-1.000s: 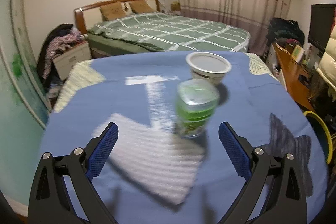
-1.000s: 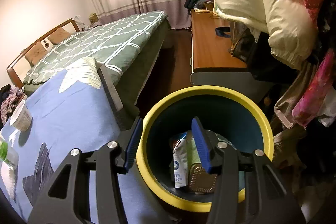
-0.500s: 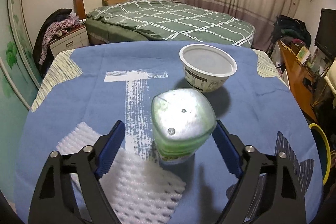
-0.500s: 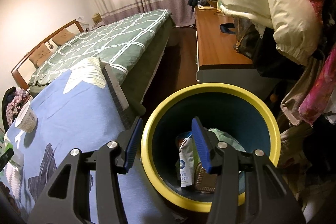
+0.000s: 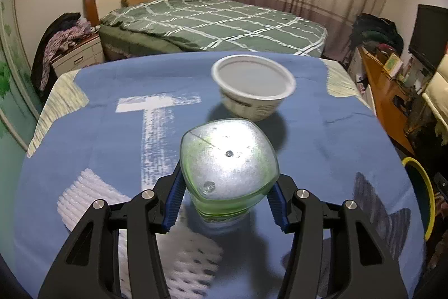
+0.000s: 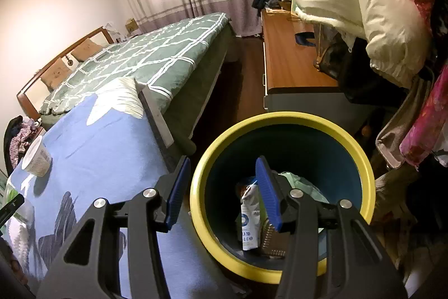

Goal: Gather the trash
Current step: 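Carry the green bottle over the yellow bin and open the left tool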

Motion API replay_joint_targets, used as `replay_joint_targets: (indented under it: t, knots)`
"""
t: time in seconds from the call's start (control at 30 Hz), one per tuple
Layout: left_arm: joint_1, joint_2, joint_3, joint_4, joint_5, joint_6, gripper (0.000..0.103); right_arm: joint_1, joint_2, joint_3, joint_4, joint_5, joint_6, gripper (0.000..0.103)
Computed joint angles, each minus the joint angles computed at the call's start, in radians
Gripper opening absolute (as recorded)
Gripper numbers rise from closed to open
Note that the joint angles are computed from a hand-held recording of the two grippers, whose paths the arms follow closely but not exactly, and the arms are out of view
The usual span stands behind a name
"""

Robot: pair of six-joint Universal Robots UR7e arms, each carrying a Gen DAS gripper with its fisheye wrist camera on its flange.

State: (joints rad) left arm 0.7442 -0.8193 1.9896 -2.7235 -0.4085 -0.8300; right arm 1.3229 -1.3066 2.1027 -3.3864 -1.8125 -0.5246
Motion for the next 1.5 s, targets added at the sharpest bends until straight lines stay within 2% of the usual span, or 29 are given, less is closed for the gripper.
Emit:
replay_joint_targets:
  t: [0.3,0.53,0.67,0.83,1.07,1.17,1.2,1.23,1.27,1.37,1.5]
  knots:
    - [-0.070,0.093,-0.100,-0.099,-0.083,0.177,0.053,-0.036,-0.086,0.040,0.036,0.056,-0.089,0.047]
    - [-0.104,0.278,-0.325,-0.137,-0.224,0.354,0.053,-0.112,-0.203,0.073,0.078,0.113,-0.132,0.051]
    - [-0.119,0.415,-0.508,-0.088,-0.311,0.425,0.053,-0.161,-0.266,0.091,0.112,0.150,-0.149,0.052]
    - [-0.129,0.566,-0.721,0.025,-0.392,0.458,0.053,-0.218,-0.315,0.107,0.142,0.186,-0.163,0.056]
    - [-0.121,0.700,-0.920,0.138,-0.440,0.463,0.053,-0.269,-0.336,0.094,0.177,0.235,-0.138,0.056]
    - [-0.119,0.726,-0.954,0.156,-0.432,0.471,0.055,-0.277,-0.337,0.086,0.179,0.246,-0.128,0.056]
    - [-0.119,0.728,-0.954,0.155,-0.422,0.477,0.062,-0.280,-0.337,0.085,0.179,0.248,-0.128,0.056]
    - [-0.124,0.730,-0.952,0.146,-0.399,0.481,0.078,-0.280,-0.336,0.084,0.178,0.249,-0.127,0.056]
    - [-0.128,0.731,-0.945,0.122,-0.382,0.489,0.082,-0.279,-0.335,0.085,0.178,0.249,-0.126,0.057]
    - [-0.136,0.692,-0.882,0.065,-0.365,0.505,0.083,-0.275,-0.335,0.094,0.173,0.242,-0.131,0.057]
    - [-0.152,0.587,-0.723,-0.056,-0.335,0.486,0.086,-0.254,-0.326,0.098,0.177,0.229,-0.144,0.057]
